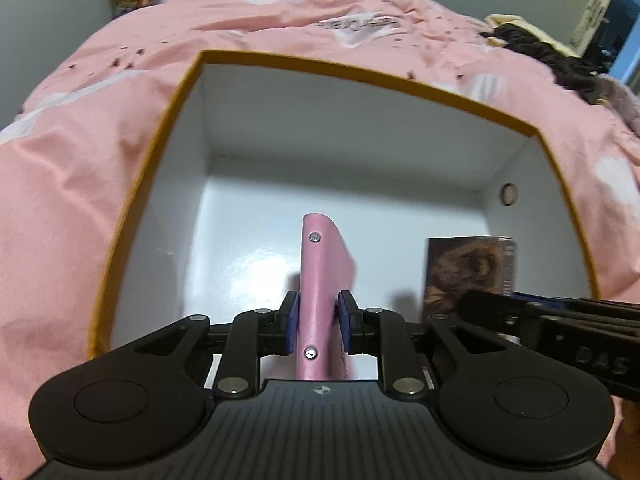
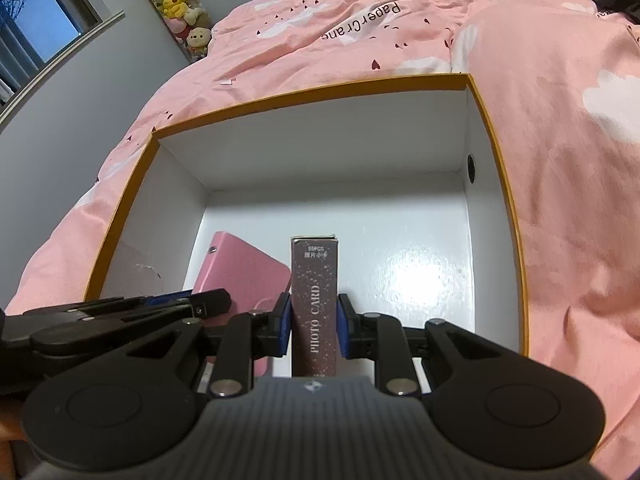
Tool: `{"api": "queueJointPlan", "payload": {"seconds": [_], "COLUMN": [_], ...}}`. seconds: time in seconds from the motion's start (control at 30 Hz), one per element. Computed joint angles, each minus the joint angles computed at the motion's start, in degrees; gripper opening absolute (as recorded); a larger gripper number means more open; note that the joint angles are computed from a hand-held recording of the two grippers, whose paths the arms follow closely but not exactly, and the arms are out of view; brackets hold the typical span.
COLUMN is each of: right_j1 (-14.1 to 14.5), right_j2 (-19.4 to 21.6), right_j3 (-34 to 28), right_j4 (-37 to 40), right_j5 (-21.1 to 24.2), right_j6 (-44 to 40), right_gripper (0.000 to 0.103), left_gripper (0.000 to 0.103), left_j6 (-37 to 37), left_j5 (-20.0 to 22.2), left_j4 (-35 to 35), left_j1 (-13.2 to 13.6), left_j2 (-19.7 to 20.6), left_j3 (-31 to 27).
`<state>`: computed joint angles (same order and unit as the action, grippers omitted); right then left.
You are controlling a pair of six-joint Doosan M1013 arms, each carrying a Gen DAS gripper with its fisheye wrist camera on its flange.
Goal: Organize objects
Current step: 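Lift the pink wallet and photo card pack over the box rim with both tools, then lower both items into the box and open both tools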
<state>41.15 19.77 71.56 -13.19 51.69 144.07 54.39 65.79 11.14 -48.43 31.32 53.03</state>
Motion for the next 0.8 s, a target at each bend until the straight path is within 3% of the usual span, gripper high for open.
{"api": "queueJointPlan", "payload": {"seconds": [0.27,0.57,0.8], "right_j1": [-0.1,-0.8,-1.1], "right_j2": [-0.2,1.7,4.6], "right_j3": [0.4,-1.9,-5.5], "right_j4": [2.8,7.5,9.4], "right_j5": [-1.3,-0.4,3.0], "right_j6": [-1.2,-4.4,-5.1], "right_gripper": [0.024,0.024,0.024], "left_gripper": [0.028,0.031,0.032], "left_j6": [-0.3,-2.8,-5.2], "left_j5": [4.4,-3.6,-4.8], "left_j4": [13.4,12.4,10.4], "left_j1": [-2.2,-0.8,1.2], "left_j2": [0.3,-4.7,-6.7], "left_j3": [-0.5,3.9,5.5]}}
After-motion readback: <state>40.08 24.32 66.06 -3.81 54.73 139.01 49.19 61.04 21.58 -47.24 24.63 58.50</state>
